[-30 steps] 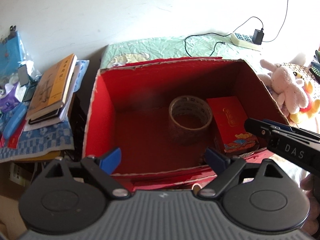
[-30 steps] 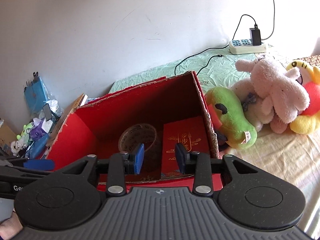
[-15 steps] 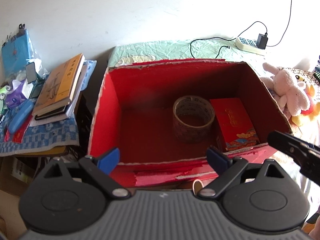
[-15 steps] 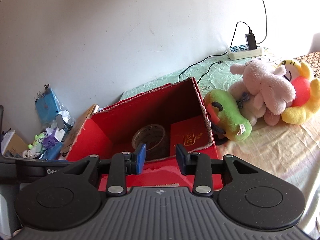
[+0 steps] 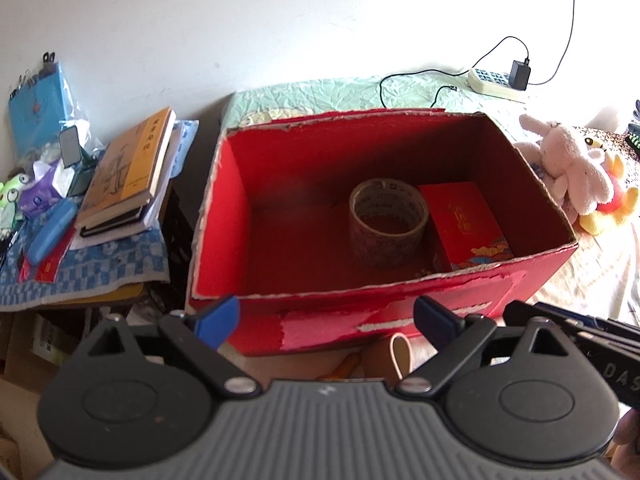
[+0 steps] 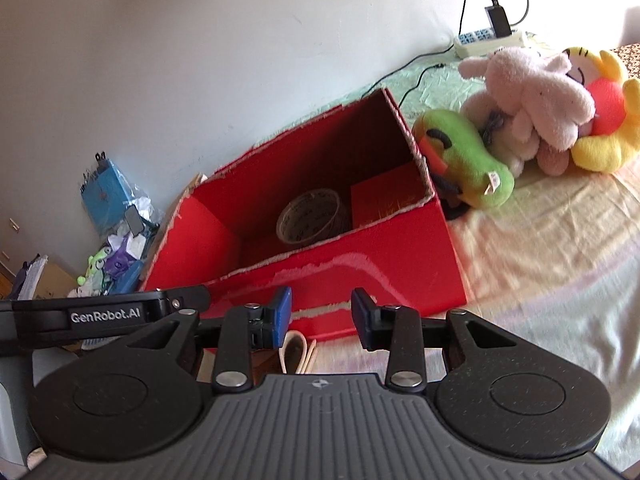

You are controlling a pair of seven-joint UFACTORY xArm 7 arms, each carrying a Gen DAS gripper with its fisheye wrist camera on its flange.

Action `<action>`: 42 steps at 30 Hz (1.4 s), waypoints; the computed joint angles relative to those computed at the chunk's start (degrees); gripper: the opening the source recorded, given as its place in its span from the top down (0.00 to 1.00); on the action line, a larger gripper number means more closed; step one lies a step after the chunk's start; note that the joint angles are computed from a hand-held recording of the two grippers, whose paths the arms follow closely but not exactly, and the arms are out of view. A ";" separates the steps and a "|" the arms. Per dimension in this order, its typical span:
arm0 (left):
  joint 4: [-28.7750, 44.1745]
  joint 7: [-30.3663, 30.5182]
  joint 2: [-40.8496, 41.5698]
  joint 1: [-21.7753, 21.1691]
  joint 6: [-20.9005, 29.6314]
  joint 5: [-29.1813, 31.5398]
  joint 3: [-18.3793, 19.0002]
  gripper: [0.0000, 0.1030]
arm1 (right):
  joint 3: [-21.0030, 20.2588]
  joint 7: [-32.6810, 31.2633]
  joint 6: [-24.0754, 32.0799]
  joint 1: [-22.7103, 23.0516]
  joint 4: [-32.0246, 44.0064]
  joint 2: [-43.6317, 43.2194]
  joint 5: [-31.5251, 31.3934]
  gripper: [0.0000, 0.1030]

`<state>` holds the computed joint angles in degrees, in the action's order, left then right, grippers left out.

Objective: Organize objects
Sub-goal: 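Withdraw the right gripper from the box toward the patterned pouch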

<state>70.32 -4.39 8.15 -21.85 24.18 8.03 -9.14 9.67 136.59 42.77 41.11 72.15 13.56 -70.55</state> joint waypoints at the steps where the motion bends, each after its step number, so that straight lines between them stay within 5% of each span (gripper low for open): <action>1: -0.46 0.08 -0.31 0.09 -0.17 -0.16 0.02 0.08 | 0.07 -0.51 -0.44 -0.18 0.16 0.24 0.61 0.64; 23: -1.66 4.26 0.39 0.90 3.09 -3.83 -0.66 0.08 | -1.86 0.12 -10.39 -1.01 -1.38 1.39 4.21 0.64; 34: -7.16 23.90 -2.39 3.65 1.58 -20.78 -2.81 0.09 | -2.99 -0.08 -15.34 -1.69 -1.54 2.27 5.72 0.57; 42: -7.63 38.59 -3.40 3.99 5.77 -34.60 -3.18 0.11 | -4.97 -2.62 -22.98 -1.72 -0.06 4.89 7.82 0.57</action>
<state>62.68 34.20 4.76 -17.86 29.95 -26.57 -12.31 4.71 133.97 19.79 39.39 72.09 18.45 -62.73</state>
